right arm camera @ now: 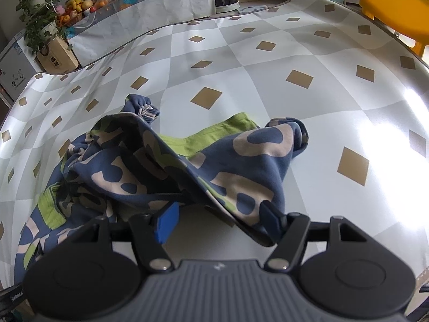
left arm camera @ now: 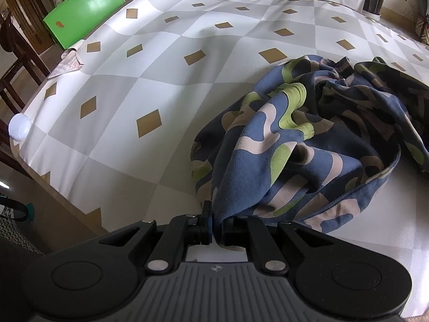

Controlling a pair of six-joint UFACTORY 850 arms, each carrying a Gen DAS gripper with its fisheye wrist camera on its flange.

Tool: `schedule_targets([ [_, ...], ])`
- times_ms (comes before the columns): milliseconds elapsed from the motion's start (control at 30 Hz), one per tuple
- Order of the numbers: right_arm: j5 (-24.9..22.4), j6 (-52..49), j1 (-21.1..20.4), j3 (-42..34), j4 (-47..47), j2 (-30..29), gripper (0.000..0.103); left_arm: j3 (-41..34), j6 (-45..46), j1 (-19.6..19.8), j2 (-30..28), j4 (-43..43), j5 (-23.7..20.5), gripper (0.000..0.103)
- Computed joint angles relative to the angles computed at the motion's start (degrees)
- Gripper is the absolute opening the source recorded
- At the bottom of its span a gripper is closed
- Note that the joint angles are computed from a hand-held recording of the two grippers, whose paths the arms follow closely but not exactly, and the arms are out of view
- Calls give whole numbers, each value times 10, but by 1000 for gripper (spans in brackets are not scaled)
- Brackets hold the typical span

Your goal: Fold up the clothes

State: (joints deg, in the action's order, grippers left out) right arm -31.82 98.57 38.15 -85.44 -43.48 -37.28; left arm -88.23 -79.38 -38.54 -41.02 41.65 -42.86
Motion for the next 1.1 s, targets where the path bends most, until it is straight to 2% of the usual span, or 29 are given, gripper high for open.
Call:
schedule_targets([
  [733, -11, -6, 27, 18, -19, 15, 65, 39, -28, -12, 38, -2, 18, 5],
  [1100, -16, -13, 40, 18, -30, 17, 65, 50, -59, -13, 54, 13, 26, 10],
])
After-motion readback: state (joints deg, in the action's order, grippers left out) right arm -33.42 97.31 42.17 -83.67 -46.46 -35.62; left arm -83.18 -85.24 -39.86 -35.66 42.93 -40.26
